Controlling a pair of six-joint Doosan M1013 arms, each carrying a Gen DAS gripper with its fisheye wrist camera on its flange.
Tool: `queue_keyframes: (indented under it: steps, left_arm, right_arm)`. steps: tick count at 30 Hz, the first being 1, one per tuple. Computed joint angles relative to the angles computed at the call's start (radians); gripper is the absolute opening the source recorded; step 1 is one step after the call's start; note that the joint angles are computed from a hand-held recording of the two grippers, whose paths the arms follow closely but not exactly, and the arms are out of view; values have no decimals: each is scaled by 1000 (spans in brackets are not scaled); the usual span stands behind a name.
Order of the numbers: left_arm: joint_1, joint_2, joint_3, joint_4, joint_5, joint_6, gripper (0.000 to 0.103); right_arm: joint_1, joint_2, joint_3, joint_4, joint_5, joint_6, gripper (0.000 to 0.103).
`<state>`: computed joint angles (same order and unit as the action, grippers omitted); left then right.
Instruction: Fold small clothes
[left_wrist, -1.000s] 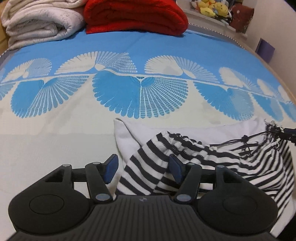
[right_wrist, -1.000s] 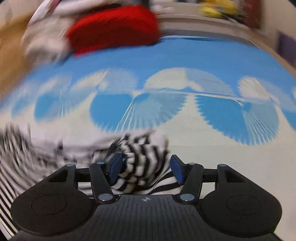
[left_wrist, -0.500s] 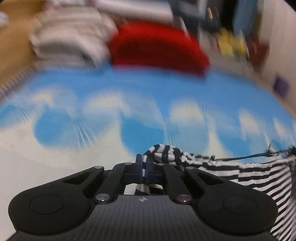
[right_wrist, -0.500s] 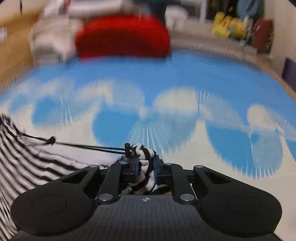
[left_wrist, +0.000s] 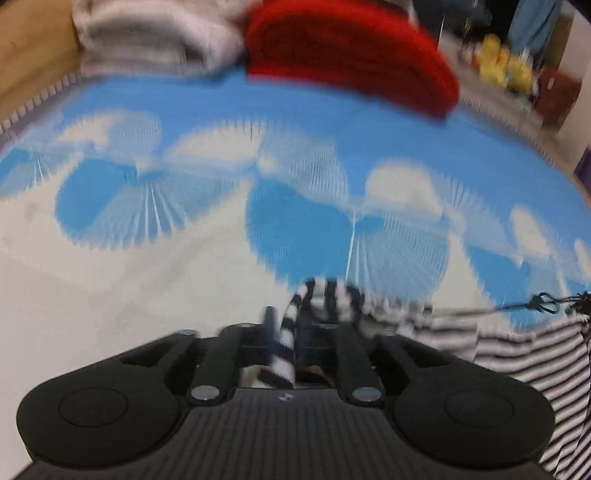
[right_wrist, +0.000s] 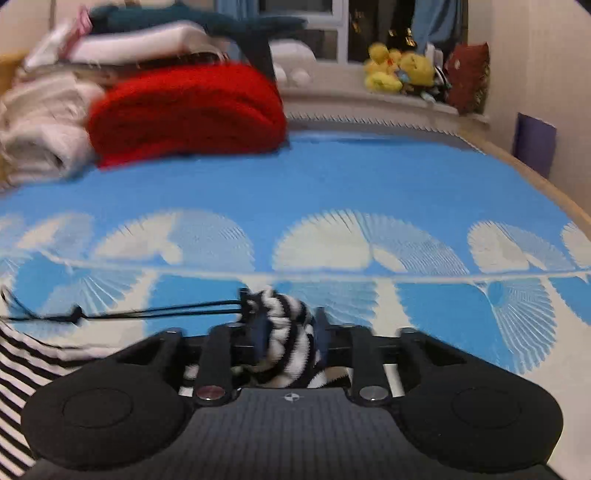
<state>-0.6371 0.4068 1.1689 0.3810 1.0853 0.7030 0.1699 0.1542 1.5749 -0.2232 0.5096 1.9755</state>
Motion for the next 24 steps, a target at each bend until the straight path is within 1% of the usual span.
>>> queue_keyframes:
  steps: [1,2,3,4,5,6,7,9,11,13,14,16,17,18,19,20,21,22,24]
  left_arm:
    - [13,10,-16,-89,39,60,43]
    - [17,11,-18,-125,65,77,42]
    - [12,3,-12,-109,74,58,41]
    - [5,-16,3,-76,57,30,41]
    - [2,-44,30,-64,13,11,42]
    - [4,-73,53,-77,-23,3,43]
    - [7,-97,69,-95,-36,-9,43]
    - [13,-141,99,-138,-53,-18,43]
    - [12,-182,127,-178,-47,28,43]
    - [-4,-223,174,-154,-36,26,44]
    - [-13,-240,204,-122,-34,-4,44]
    - [-30,-263,258,-59,-29,-96,44]
    - [-28,-267,280,-75,-22,-108,42]
    - [-16,-255,274,-138,24,-82,42]
    - [-1,-246,268,-190,47,-69,42]
    - [6,-252,281,-215,19,-63,42]
    - [10,-253,286,-241,1,-35,43]
    - [15,-250,286,-272,-1,-3,44]
    - [27,-232,278,-354,35,58,44]
  right_arm:
    - [-3,14,-17,47,64,-46,51]
    - [-15,25,-35,146,136,-132,48]
    - [-35,26,-39,262,178,-225,45]
    - [-50,14,-29,327,176,-266,45]
    - [-57,-4,-16,339,159,-259,45]
    - [-67,-26,-2,353,140,-249,46]
    - [-80,-49,12,385,130,-254,47]
    - [-116,-94,31,472,148,-289,47]
    - [-151,-133,45,523,185,-302,49]
    - [-181,-163,63,587,218,-349,53]
    - [-194,-181,81,614,242,-370,55]
    - [-204,-201,114,630,279,-372,55]
    - [-203,-208,133,622,290,-358,55]
    - [-200,-214,150,607,307,-335,55]
    - [-197,-212,159,596,327,-315,53]
    - [-192,-199,150,559,383,-266,53]
    - [-188,-198,154,547,393,-239,53]
    - [-190,-200,161,560,384,-237,52]
    - [-188,-197,163,554,390,-225,52]
